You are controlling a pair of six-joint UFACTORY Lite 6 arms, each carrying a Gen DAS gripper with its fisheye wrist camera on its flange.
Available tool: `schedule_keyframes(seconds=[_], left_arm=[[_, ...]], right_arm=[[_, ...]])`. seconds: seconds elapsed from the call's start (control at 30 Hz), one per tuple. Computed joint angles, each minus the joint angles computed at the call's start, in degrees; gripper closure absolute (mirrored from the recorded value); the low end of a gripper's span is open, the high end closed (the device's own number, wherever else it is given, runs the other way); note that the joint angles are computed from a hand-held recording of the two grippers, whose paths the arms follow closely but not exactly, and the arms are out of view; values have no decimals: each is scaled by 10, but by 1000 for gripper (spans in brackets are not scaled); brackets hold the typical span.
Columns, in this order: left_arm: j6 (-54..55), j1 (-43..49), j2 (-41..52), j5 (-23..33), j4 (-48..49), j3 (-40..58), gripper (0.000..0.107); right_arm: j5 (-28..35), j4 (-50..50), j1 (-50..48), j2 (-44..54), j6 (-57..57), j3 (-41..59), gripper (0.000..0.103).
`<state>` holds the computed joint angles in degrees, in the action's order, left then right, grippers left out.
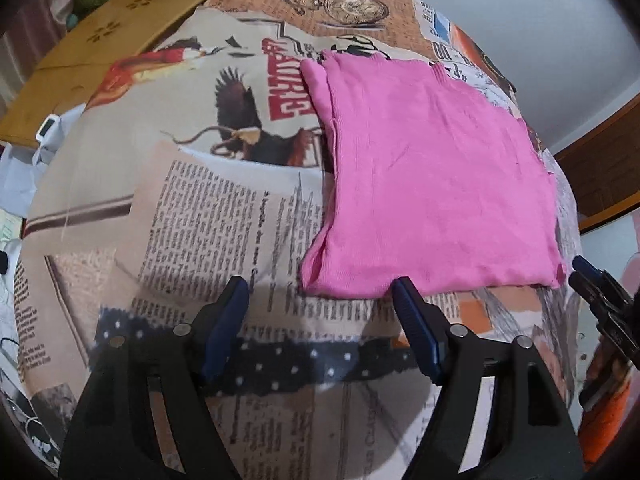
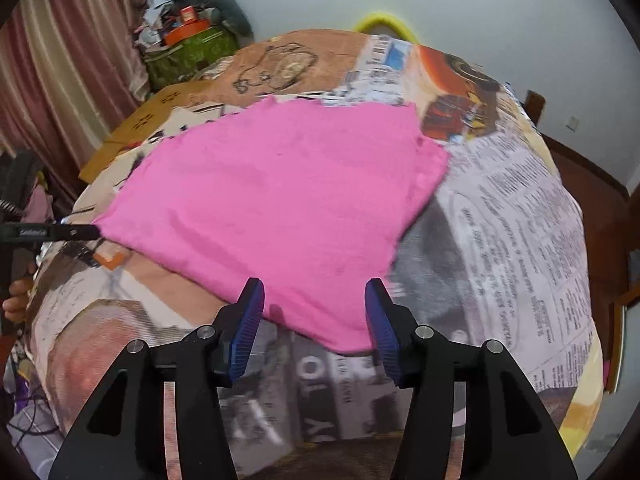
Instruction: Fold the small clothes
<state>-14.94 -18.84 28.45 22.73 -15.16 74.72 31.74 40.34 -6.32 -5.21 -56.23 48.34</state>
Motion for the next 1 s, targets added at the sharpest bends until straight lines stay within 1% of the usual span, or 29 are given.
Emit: schedule_keyframes(seconds=[0.03,0.1,0.13,0.17,0.2,0.23,0.3,0.43,0.57,0.7,0.77,0.83,0.87,0.9,0.97,1.0], left_arm=[[-14,-6,4,-3,16,4,45],[-26,-15,5,-10,35,7,69],[-24,-18,4,-13,35,8,75],[-36,-23,1,-17,52,5,86],[-42,-26,-1,-20,64,3,95],[-58,-31,-5,-22,85,0,95],[-53,-35,-10,-23,87,-5,98],[-73,-58,-38,-28,118,-38,99],[-138,-92,-73,-28,177,-76,99],[-208,-131,-119,-15,236,-113,99],[-220,-140,-132,-1,251,-115,98],[-241,-137,-131,28,280,-99,93],[-240,-128,-132,36,285,-90,84],[-251,-119,-133,42,299,-82,72],[-284,-96,-132,53,341,-58,57],[-283,-85,-127,53,347,-45,51]], right_arm=[[-6,-7,10,-3,6,-3,55],[-16,-19,29,-1,18,-2,54],[-19,-23,35,5,22,2,54],[-20,-26,38,8,25,4,54],[-20,-25,39,13,27,7,54],[-19,-23,38,16,29,7,54],[-19,-22,34,17,37,5,54],[-14,-17,5,12,33,-7,54],[2,-9,-37,1,24,-18,54],[16,-1,-81,-8,14,-28,54],[30,9,-102,-9,0,-33,54],[42,16,-115,-8,-8,-35,54],[45,17,-120,-5,-9,-33,54],[47,18,-121,-4,-9,-34,54],[50,27,-124,2,-15,-32,54],[52,31,-123,7,-17,-30,54]])
